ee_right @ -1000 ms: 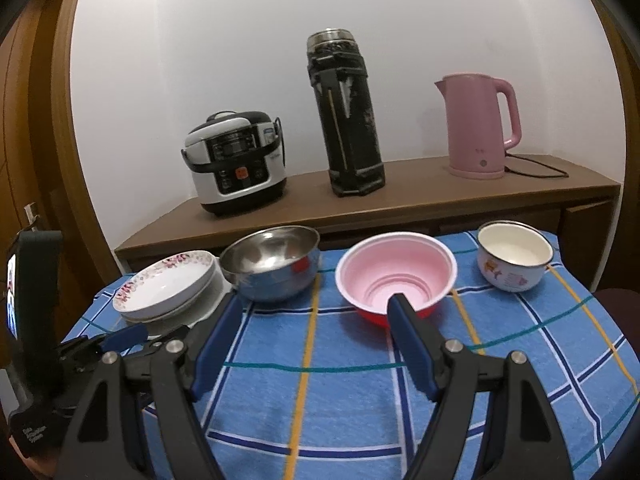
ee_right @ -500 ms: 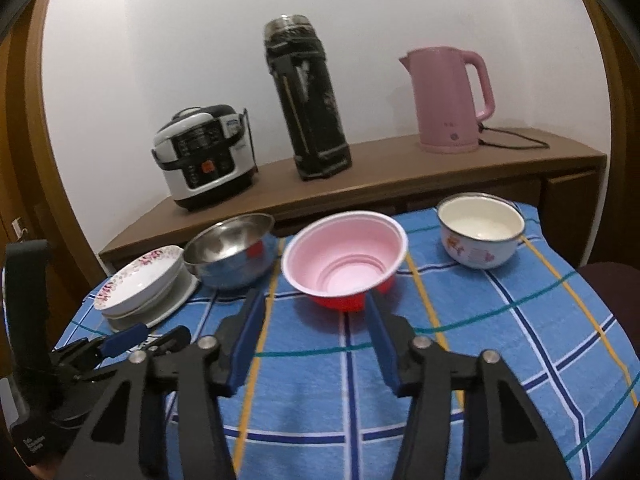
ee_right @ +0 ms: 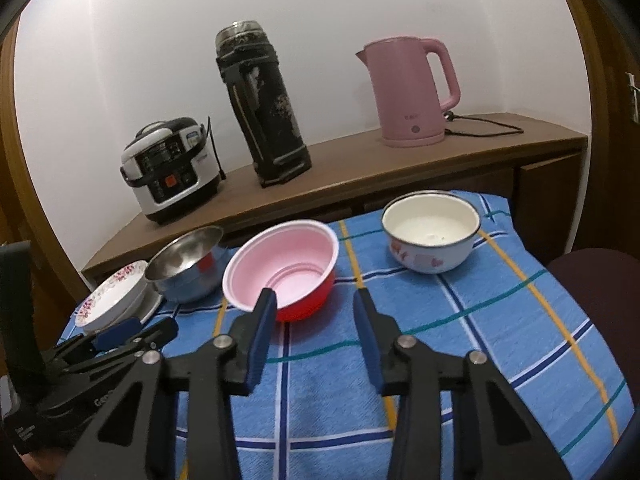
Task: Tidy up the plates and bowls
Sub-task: 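Move both grippers back and toward the pink-and-red plastic bowl, then grasp the rim of the pink-and-red bowl with both grippers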
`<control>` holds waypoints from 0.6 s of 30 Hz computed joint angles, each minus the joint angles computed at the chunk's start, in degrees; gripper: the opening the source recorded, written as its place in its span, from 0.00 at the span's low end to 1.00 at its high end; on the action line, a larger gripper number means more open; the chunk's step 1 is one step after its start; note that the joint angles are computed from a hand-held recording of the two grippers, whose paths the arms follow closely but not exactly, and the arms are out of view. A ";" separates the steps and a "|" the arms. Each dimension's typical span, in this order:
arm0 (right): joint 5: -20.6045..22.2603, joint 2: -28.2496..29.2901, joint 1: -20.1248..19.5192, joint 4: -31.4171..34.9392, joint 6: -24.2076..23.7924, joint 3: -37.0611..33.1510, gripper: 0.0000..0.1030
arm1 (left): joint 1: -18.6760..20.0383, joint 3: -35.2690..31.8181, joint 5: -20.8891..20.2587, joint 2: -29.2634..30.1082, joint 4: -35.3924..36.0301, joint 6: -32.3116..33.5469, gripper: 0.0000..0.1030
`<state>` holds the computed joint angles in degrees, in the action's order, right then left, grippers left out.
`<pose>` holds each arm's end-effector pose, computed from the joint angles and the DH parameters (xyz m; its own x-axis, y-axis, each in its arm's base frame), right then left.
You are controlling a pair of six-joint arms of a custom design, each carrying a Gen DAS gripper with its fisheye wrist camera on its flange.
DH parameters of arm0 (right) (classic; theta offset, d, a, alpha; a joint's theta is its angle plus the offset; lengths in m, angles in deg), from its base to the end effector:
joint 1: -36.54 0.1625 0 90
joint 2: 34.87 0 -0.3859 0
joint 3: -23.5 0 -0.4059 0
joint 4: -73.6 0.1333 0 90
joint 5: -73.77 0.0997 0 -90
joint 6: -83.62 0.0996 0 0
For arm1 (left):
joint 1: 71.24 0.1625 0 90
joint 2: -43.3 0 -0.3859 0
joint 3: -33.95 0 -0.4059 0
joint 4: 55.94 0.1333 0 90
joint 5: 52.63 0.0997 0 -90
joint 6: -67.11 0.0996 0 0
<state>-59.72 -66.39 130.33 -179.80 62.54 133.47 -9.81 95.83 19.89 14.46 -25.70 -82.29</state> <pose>0.0971 -0.4856 0.0595 -0.7157 0.5619 0.4148 -0.2821 0.3107 -0.9077 -0.1589 -0.6331 -0.0023 -0.5592 0.6899 -0.4598 0.8270 0.5034 -0.2504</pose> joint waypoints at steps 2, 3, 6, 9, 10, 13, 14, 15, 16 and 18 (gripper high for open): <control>0.29 -0.71 -0.04 0.64 -0.80 0.22 0.39 | -0.10 -2.01 1.03 1.04 1.25 -0.66 0.55; 0.42 -1.01 -0.11 0.98 -0.66 0.35 0.40 | -0.20 -3.32 1.46 1.75 1.87 -1.08 0.55; 1.19 -1.90 -0.49 1.59 -0.50 0.55 0.41 | -0.55 -5.99 1.65 3.31 2.90 -1.95 0.55; 1.78 -2.72 -1.02 2.76 0.20 0.49 0.41 | -0.81 -9.38 1.81 5.52 4.42 -2.43 0.55; 2.16 -3.14 -1.32 3.46 0.93 0.64 0.41 | -0.81 -11.06 2.08 6.62 5.51 -2.61 0.55; 3.39 -4.22 -2.36 6.12 3.12 0.72 0.41 | -0.78 -15.49 2.60 9.56 8.62 -3.44 0.55; 3.43 -4.32 -2.60 6.60 3.30 0.54 0.41 | -0.75 -16.60 2.70 10.33 9.27 -3.60 0.55; 3.52 -4.35 -2.81 6.98 3.39 0.28 0.41 | -0.76 -17.68 2.73 11.13 9.81 -3.69 0.55; 3.42 -4.31 -3.07 7.63 3.34 -0.24 0.41 | -0.81 -18.50 2.74 11.82 10.12 -3.68 0.55; 3.52 -4.47 -3.54 9.29 3.69 -0.84 0.41 | -0.86 -19.89 2.92 12.95 10.75 -3.64 0.55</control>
